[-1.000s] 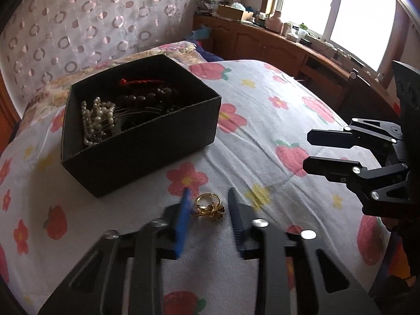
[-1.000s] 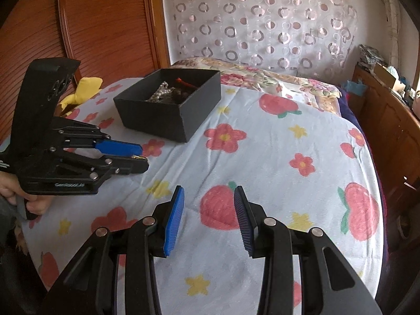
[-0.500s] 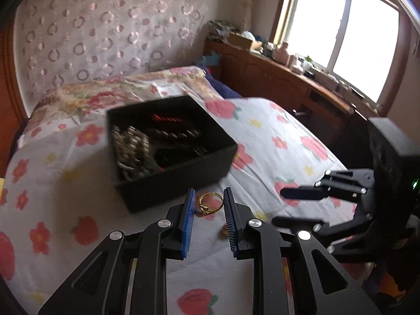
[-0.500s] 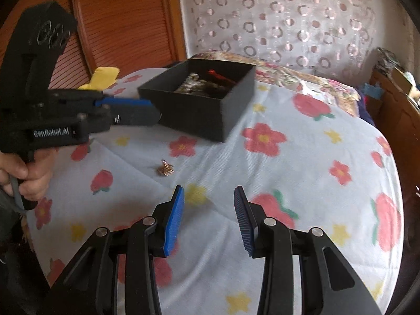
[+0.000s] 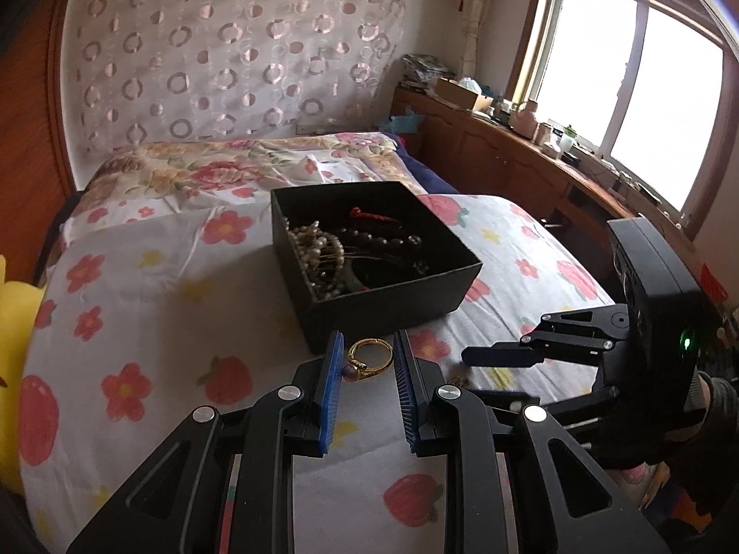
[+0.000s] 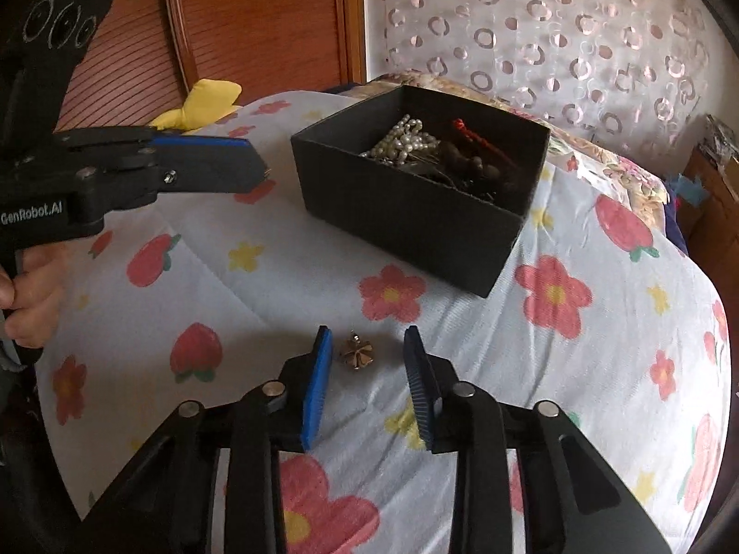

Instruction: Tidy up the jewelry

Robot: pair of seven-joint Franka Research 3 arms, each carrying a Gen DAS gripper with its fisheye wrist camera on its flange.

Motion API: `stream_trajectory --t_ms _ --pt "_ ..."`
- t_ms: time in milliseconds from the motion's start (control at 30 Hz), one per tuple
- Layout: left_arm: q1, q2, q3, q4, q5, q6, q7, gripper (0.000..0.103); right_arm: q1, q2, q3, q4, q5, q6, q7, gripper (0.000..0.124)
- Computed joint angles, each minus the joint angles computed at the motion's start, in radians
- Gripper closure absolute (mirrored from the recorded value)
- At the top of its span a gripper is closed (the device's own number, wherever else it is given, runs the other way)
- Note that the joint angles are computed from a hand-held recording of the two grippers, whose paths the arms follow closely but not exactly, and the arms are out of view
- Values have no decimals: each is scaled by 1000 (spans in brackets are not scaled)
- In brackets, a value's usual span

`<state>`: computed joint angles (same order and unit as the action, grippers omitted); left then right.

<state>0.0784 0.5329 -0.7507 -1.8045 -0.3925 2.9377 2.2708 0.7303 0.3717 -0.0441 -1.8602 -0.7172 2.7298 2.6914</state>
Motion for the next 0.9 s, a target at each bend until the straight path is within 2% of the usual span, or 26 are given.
stream_trajectory --t_ms 33,67,100,367,533,667,767,900 --pt "1 0 0 -1 0 0 -1 82 4 0 0 5 -1 -18 -4 97" --pt "7 0 -6 -5 -3 2 3 82 1 0 6 7 4 -20 -17 105" --pt "9 1 -8 -7 -4 3 4 82 -1 -1 12 7 11 -21 -28 106" --pt "19 4 -17 -10 2 10 5 82 7 -7 13 3 -10 -35 -28 107" --pt "59 -2 -62 -17 -12 25 30 82 10 -44 4 -19 -70 -24 25 107" --pt "52 6 -70 17 -1 32 29 82 -4 -68 8 -9 -127 -39 49 107" --pt "7 24 -35 68 31 35 4 82 -24 -81 12 5 -168 -55 69 107" --pt "-90 41 56 128 114 54 -66 82 -59 -88 16 15 -210 -45 102 107"
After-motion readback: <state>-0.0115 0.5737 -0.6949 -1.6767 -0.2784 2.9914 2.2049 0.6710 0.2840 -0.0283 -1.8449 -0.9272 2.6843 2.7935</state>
